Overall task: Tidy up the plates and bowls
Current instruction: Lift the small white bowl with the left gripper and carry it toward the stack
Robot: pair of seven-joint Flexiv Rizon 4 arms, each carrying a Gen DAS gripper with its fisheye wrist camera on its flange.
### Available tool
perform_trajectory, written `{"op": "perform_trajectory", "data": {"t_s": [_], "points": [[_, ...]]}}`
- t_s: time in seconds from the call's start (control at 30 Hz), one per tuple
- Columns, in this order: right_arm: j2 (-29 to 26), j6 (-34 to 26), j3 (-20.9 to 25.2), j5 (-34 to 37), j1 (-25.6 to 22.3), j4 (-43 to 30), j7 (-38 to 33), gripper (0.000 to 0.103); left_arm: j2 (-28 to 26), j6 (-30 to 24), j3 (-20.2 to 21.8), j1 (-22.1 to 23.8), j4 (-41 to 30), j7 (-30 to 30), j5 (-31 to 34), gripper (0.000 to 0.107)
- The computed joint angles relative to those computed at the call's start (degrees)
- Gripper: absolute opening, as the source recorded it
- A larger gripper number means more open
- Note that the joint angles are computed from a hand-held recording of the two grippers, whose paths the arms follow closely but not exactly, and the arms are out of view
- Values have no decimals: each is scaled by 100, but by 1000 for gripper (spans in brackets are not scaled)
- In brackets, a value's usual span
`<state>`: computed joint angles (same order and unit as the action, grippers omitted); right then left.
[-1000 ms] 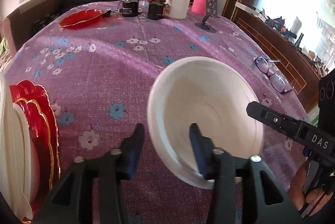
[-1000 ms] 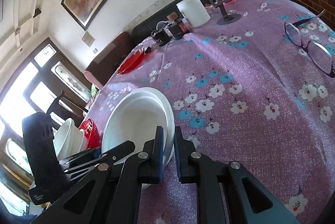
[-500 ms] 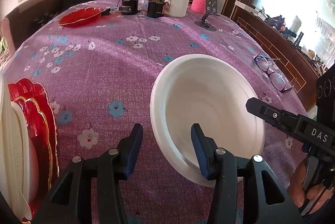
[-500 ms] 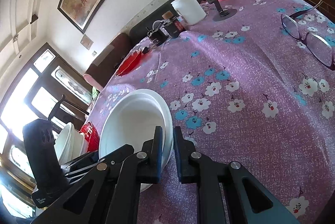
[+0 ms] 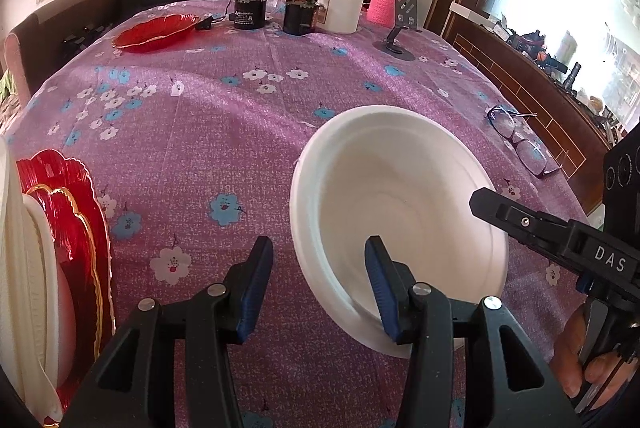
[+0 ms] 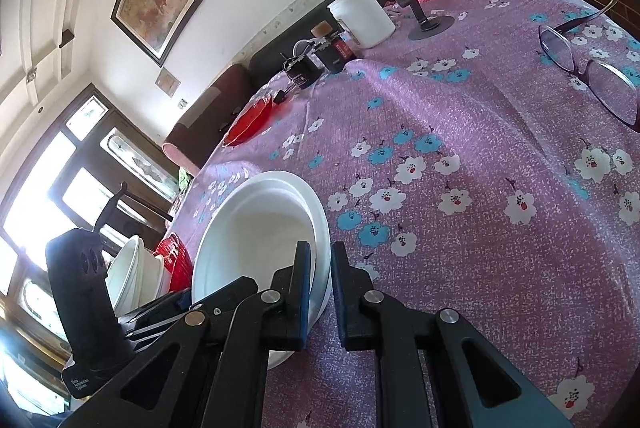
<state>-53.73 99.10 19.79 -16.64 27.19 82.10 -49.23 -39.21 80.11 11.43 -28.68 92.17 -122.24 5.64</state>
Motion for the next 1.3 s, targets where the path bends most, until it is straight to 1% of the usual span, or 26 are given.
{"op": "perform_trajectory", "data": {"t_s": [0.03,0.07,0.1,0.17,0.33,0.4,0.43,0.5,0.6,0.63,0.77,0.8,0.83,1.0,1.1,1.17,1.3], "points": [[-13,-21,20,-11,-11,-23,-8,11,2,35,-18,15,14,8,3,42],[-19,-27,43,-21,-23,-28,-26,11,5,83,-32,26,30,17,4,32],[-29,-37,76,-36,-39,-39,-47,11,8,159,-94,73,61,61,-11,28],[-25,-29,67,-42,-27,-40,-78,11,1,155,-78,51,49,92,-37,26],[17,-88,-80,26,74,-44,-52,11,-3,162,-92,51,51,168,-109,26],[93,-23,-318,98,230,11,-10,11,2,137,-130,82,60,209,-151,25],[103,18,-359,112,258,24,-4,11,5,144,-197,138,77,250,-191,25],[80,29,-285,109,210,19,5,11,18,237,-328,245,141,337,-270,25],[72,41,-228,94,168,32,16,11,13,286,-302,211,155,393,-322,25],[73,45,-223,88,166,35,17,9,10,306,-288,195,157,408,-335,25],[152,209,-484,137,336,122,58,8,26,464,-342,234,256,477,-462,21],[168,263,-557,147,382,139,66,8,25,475,-327,222,264,484,-493,17],[192,339,-652,161,447,170,69,8,24,500,-277,182,268,471,-507,17],[184,285,-642,91,427,150,113,8,5,482,-131,54,234,480,-532,17],[212,251,-687,91,454,171,137,8,12,519,-269,161,273,568,-598,17],[198,175,-606,49,397,151,131,8,16,553,-338,210,311,604,-656,17],[185,150,-625,30,412,138,109,9,-1,421,-143,42,244,564,-652,17]]}}
